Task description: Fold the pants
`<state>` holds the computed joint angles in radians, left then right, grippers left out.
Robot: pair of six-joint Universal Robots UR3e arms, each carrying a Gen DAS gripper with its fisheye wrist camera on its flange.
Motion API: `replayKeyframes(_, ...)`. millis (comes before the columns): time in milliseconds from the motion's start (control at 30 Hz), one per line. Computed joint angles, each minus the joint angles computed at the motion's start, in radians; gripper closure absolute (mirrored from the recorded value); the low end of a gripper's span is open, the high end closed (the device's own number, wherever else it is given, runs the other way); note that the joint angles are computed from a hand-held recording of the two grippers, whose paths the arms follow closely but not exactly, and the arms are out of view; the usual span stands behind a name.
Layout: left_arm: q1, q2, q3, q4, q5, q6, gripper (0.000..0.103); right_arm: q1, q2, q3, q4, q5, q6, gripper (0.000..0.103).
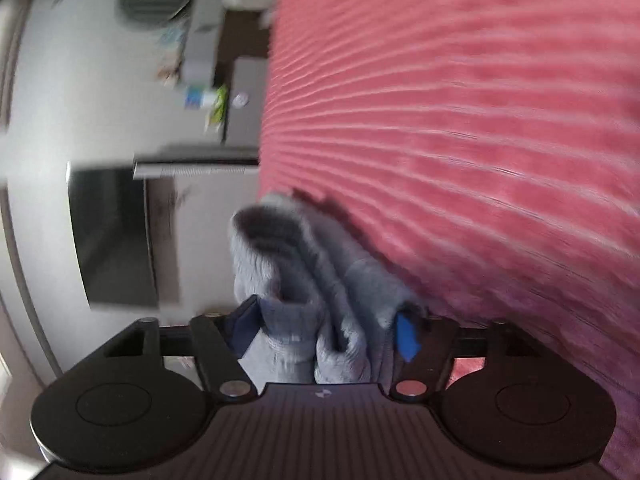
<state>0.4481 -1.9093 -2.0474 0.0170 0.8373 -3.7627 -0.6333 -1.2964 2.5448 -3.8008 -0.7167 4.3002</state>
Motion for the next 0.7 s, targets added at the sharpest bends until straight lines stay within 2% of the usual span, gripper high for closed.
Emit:
replayKeyframes(67, 0.001, 0.035, -0.019, -0.017, 0.005, 0.065, 0.054, 0.050, -0.051, -0.027, 0.083, -0.052, -0.056, 0.040)
replayKeyframes(100, -0.004, 0.043, -0.018, -0.022, -0.002, 0.085, 0.046, 0.078, -0.109, -0.059, 0.192, -0.075, -0.131, 0.039)
replayKeyframes(133, -0.001, 0.041, -0.017, -0.020, -0.032, 0.102, 0.039, 0.089, -0.144, -0.071, 0.255, -0.079, -0.188, 0.033)
replayKeyframes(167, 0.000, 0.042, -0.019, -0.018, -0.042, 0.114, 0.038, 0.104, -0.169, -0.088, 0.311, -0.074, -0.252, 0.027)
replayKeyframes(267, -0.036, 0.052, 0.021, -0.089, 0.030, 0.158, 0.038, 0.144, -0.220, -0.148, 0.490, -0.093, -0.379, 0.026)
replayKeyframes(367, -0.049, 0.056, 0.041, -0.116, 0.060, 0.149, 0.041, 0.198, -0.258, -0.199, 0.575, -0.228, -0.412, 0.030)
replayKeyframes(433, -0.042, 0.097, 0.027, -0.152, 0.077, 0.179, 0.041, 0.215, -0.288, -0.222, 0.634, -0.257, -0.438, 0.030)
replayKeyframes(533, 0.039, 0.211, -0.050, -0.250, -0.007, 0.341, 0.039, 0.230, -0.354, -0.256, 0.764, -0.295, -0.470, 0.028)
replayKeyframes(567, 0.070, 0.251, -0.062, -0.300, -0.071, 0.416, 0.038, 0.237, -0.392, -0.268, 0.822, -0.329, -0.480, 0.021)
replayKeyframes(600, 0.095, 0.284, -0.075, -0.327, -0.123, 0.475, 0.035, 0.244, -0.420, -0.286, 0.872, -0.376, -0.497, 0.020)
replayKeyframes(633, 0.107, 0.310, -0.091, -0.314, -0.149, 0.511, 0.033, 0.259, -0.467, -0.299, 0.931, -0.436, -0.515, 0.020)
replayKeyframes(667, 0.103, 0.326, -0.094, -0.267, -0.139, 0.516, 0.032, 0.268, -0.517, -0.296, 0.969, -0.487, -0.544, 0.020)
replayKeyframes(700, 0.084, 0.332, -0.076, -0.238, -0.108, 0.524, 0.032, 0.288, -0.537, -0.295, 0.946, -0.537, -0.577, 0.023)
